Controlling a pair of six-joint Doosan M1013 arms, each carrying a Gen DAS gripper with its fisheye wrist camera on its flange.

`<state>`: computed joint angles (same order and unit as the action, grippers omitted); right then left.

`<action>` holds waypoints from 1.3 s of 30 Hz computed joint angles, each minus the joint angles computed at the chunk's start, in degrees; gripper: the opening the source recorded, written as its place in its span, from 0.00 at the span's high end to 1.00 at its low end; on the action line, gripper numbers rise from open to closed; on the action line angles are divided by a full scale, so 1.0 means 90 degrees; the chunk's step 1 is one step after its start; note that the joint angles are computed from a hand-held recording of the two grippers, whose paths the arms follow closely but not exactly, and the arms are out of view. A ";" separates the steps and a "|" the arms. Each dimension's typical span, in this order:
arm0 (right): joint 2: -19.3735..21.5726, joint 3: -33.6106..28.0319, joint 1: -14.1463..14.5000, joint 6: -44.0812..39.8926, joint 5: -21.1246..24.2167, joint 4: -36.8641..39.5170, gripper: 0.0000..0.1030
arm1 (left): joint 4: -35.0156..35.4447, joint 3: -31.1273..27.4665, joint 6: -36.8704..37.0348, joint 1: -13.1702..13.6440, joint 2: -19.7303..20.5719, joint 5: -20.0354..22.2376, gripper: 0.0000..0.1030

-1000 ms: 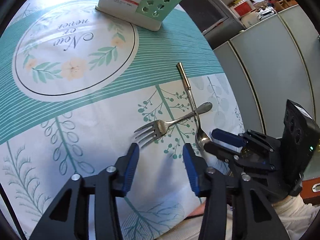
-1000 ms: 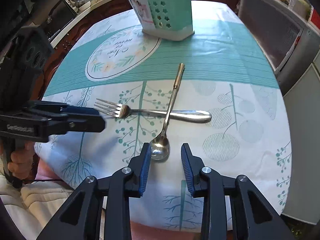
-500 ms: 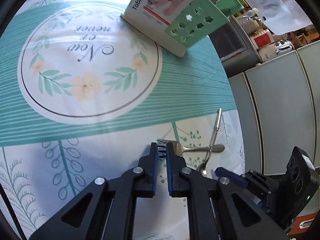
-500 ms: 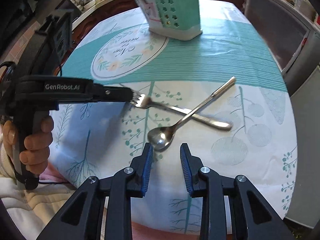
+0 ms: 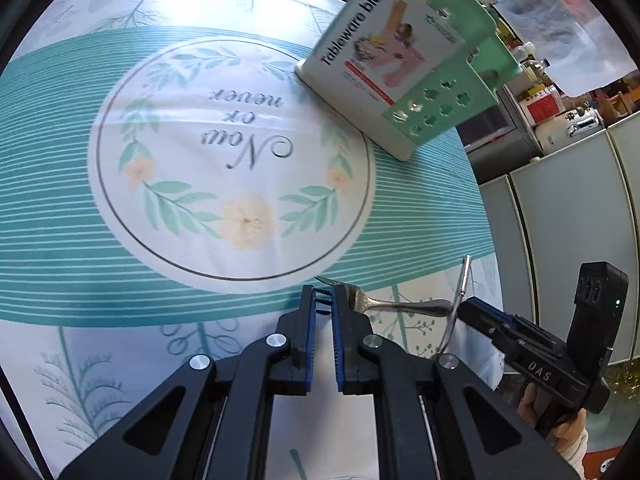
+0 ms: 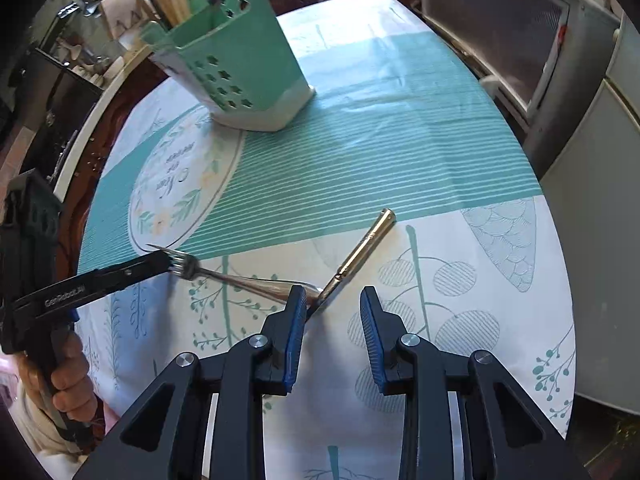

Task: Organize utensils
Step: 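Grasp the fork with the left tool while the right tool grasps the gold-handled spoon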

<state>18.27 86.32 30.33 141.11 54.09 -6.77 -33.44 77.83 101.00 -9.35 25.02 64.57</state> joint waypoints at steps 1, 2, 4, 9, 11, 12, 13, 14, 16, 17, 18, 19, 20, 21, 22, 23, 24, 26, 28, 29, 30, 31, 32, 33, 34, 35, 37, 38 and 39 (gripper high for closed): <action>0.0047 -0.0073 -0.0012 -0.0006 0.0088 -0.0033 0.72 | 0.0017 0.0000 0.0009 0.0022 -0.0008 -0.0017 0.95; 0.0086 -0.0110 -0.0010 0.0023 0.0127 -0.0090 0.72 | 0.0043 0.0009 0.0041 0.0047 -0.0025 -0.0041 0.95; 0.0186 -0.0250 0.0029 0.0068 0.0300 -0.0287 0.72 | 0.0153 0.0022 0.0076 0.0066 -0.0054 -0.0133 0.95; 0.0643 -0.0876 0.0234 -0.0023 0.1244 -0.0955 0.78 | 0.0337 0.0038 0.0094 0.0102 -0.0076 -0.0226 0.94; 0.0803 -0.1087 0.0315 -0.0118 0.1568 -0.1213 0.84 | 0.0390 0.0056 0.0055 0.0095 -0.0082 -0.0265 0.94; 0.0830 -0.1119 0.0336 -0.0153 0.1593 -0.1277 0.85 | 0.0348 0.0067 0.0060 0.0109 -0.0079 -0.0278 0.94; 0.0821 -0.1116 0.0343 -0.0191 0.1575 -0.1284 0.89 | 0.0295 0.0079 0.0083 0.0123 -0.0080 -0.0287 0.94; 0.0813 -0.1114 0.0348 -0.0208 0.1523 -0.1254 0.92 | 0.0264 0.0094 0.0100 0.0128 -0.0088 -0.0303 0.94; 0.0695 -0.0955 0.0288 -0.0177 0.1112 -0.0991 0.94 | 0.0203 0.0137 0.0162 0.0163 -0.0117 -0.0360 0.94; 0.0612 -0.0830 0.0235 -0.0197 0.0826 -0.0790 0.94 | 0.0178 0.0147 0.0200 0.0173 -0.0125 -0.0379 0.94; 0.0490 -0.0663 0.0163 -0.0224 0.0503 -0.0513 0.94 | 0.0108 0.0163 0.0288 0.0191 -0.0142 -0.0406 0.94; 0.0382 -0.0499 0.0117 -0.0179 0.0149 -0.0326 0.94 | 0.0106 0.0188 0.0330 0.0197 -0.0169 -0.0455 0.94; 0.0271 -0.0328 0.0093 -0.0151 -0.0249 -0.0206 0.94 | 0.0110 0.0220 0.0401 0.0221 -0.0210 -0.0502 0.94; 0.0158 -0.0161 0.0086 -0.0090 -0.0627 -0.0172 0.94 | 0.0132 0.0245 0.0459 0.0214 -0.0249 -0.0590 0.94; 0.0107 -0.0086 0.0103 -0.0020 -0.0780 -0.0216 0.94 | 0.0151 0.0262 0.0482 0.0202 -0.0280 -0.0670 0.94; 0.0024 0.0033 0.0106 0.0017 -0.1062 -0.0217 0.94 | 0.0129 0.0267 0.0522 0.0199 -0.0296 -0.0711 0.94; -0.0045 0.0132 0.0112 0.0079 -0.1293 -0.0236 0.94 | 0.0063 0.0274 0.0607 0.0207 -0.0313 -0.0727 0.94; -0.0106 0.0187 0.0124 0.0153 -0.1376 -0.0305 0.94 | 0.0015 0.0268 0.0704 0.0202 -0.0325 -0.0727 0.94; -0.0092 0.0162 0.0132 0.0048 -0.1369 -0.0276 0.94 | 0.0017 0.0250 0.0756 0.0190 -0.0327 -0.0705 0.94; -0.0084 0.0155 0.0141 0.0026 -0.1345 -0.0290 0.94 | 0.0016 0.0242 0.0718 0.0177 -0.0321 -0.0699 0.94; -0.0065 0.0139 0.0138 -0.0067 -0.1333 -0.0232 0.94 | -0.0061 0.0241 0.0739 0.0191 -0.0316 -0.0682 0.94; -0.0049 0.0118 0.0136 -0.0211 -0.1305 -0.0142 0.94 | -0.0142 0.0248 0.0790 0.0209 -0.0313 -0.0674 0.94; -0.0006 0.0077 0.0148 -0.0307 -0.1280 -0.0112 0.94 | -0.0161 0.0256 0.0799 0.0216 -0.0313 -0.0679 0.94; 0.0056 0.0000 0.0163 -0.0442 -0.1165 -0.0065 0.94 | -0.0172 0.0251 0.0769 0.0216 -0.0300 -0.0665 0.94; 0.0140 -0.0079 0.0175 -0.0498 -0.1096 -0.0049 0.94 | -0.0193 0.0228 0.0706 0.0223 -0.0271 -0.0598 0.94; 0.0172 -0.0111 0.0188 -0.0513 -0.1053 -0.0049 0.94 | -0.0254 0.0205 0.0674 0.0237 -0.0239 -0.0519 0.94; 0.0246 -0.0189 0.0194 -0.0594 -0.0905 0.0024 0.94 | -0.0254 0.0192 0.0598 0.0248 -0.0203 -0.0472 0.92; 0.0281 -0.0224 0.0195 -0.0606 -0.0811 0.0039 0.94 | -0.0262 0.0188 0.0532 0.0256 -0.0185 -0.0441 0.85; 0.0288 -0.0227 0.0208 -0.0573 -0.0810 -0.0010 0.94 | -0.0335 0.0186 0.0462 0.0274 -0.0162 -0.0392 0.76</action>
<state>20.86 84.28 32.20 135.96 46.80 -6.86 -36.46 79.50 105.16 -6.88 23.57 61.04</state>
